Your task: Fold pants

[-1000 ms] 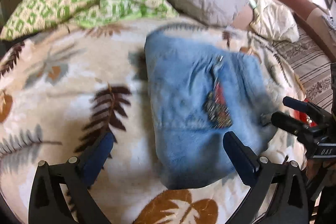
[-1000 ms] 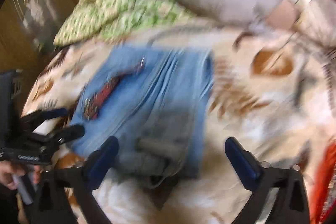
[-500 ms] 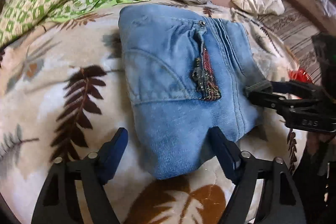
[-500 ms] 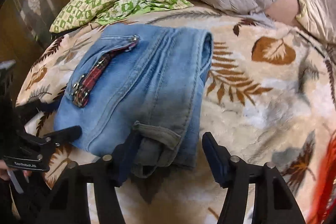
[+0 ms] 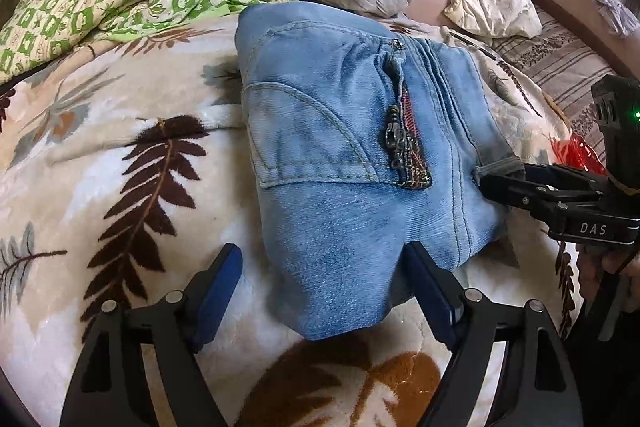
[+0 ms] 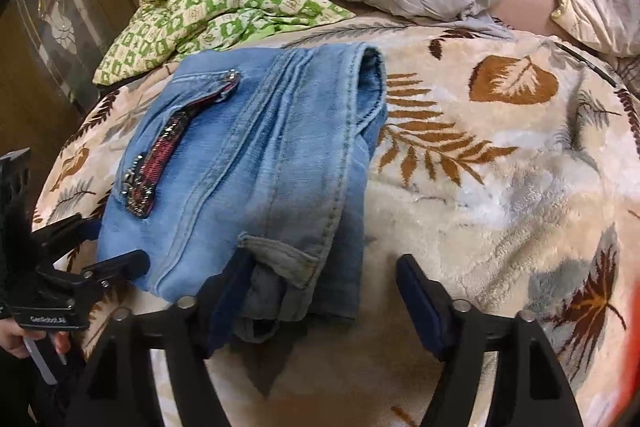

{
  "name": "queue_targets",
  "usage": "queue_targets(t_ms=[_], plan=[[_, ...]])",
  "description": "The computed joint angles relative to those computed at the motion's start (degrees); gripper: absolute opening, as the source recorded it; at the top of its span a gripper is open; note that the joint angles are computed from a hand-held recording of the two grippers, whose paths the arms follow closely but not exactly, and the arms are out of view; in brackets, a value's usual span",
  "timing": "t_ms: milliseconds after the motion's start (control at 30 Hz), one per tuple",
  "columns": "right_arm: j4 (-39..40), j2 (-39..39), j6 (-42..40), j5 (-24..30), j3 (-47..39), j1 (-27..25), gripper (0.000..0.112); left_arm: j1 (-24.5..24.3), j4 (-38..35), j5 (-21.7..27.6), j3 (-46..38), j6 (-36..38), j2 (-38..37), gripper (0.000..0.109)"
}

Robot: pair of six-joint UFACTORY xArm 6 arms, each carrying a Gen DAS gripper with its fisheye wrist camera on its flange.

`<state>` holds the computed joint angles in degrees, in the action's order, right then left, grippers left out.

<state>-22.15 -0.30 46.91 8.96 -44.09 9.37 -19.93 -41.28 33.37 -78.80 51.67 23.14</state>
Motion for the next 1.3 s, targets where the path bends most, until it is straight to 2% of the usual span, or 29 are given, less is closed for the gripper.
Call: queue_targets(t_ms=[67, 133, 200, 267, 333, 400, 533, 600, 767, 967, 1033, 1100, 1233, 1300], plan=[[-6.6, 0.0, 6.6, 1.0, -0.4, -0.6, 0.095, -0.5, 1.4, -2.6, 1.2, -2.1, -0.5, 0.098], [-12.3, -0.1, 12.7, 1.7, -0.7, -1.2, 0.101, -1.1, 2.9, -5.5, 2.0, -4.9, -0.8, 0.103], [-8.6, -0.8, 10.8, 1.0, -0.1, -1.3, 0.101, -0.8, 4.2, -4.4, 1.6, -8.0, -1.3, 0.103], [-2.0, -1.8, 5.7, 2.9, -0.4, -0.6, 0.102, -0.7, 7.1, -3.1, 0.9, -11.9, -1.8, 0.103], [-1.4, -3.2, 4.6, 5.3, -1.4, -0.2, 0.102, -0.9, 10.9, -4.4, 1.1, -15.3, -2.9, 0.103], [-6.4, -4.7, 7.3, 9.9, -3.6, 0.3, 0.102, -1.6, 13.9, -8.6, 2.2, -17.5, -4.6, 0.103], [-20.0, -9.6, 17.0, 15.4, -6.1, 1.4, 0.103, -2.0, 13.4, -12.4, 2.6, -17.8, -7.7, 0.103], [-23.6, -12.1, 19.8, 19.0, -7.4, 2.4, 0.103, -2.1, 13.2, -13.9, 3.0, -18.0, -10.0, 0.103], [-30.7, -18.4, 25.3, 30.8, -10.9, 7.7, 0.103, -3.1, 16.6, -19.7, 7.3, -19.8, -17.3, 0.103], [-37.2, -24.6, 28.9, 45.9, -11.4, 19.1, 0.103, -4.4, -1.9, -19.6, 15.3, -5.4, -28.2, 0.103], [-38.8, -27.1, 32.9, 49.9, -9.4, 23.3, 0.103, -4.6, -4.9, -19.0, 18.3, -3.5, -31.2, 0.103], [-38.8, -29.4, 37.0, 52.4, -7.0, 26.4, 0.103, -5.0, -5.3, -18.8, 21.7, -2.9, -33.6, 0.103], [-36.9, -31.6, 45.0, 57.5, -1.9, 31.6, 0.103, -6.3, 1.8, -22.9, 28.5, -10.3, -36.1, 0.103], [-35.6, -31.7, 47.9, 59.6, -0.2, 33.2, 0.103, -6.4, 3.5, -23.2, 30.8, -13.0, -36.7, 0.103]])
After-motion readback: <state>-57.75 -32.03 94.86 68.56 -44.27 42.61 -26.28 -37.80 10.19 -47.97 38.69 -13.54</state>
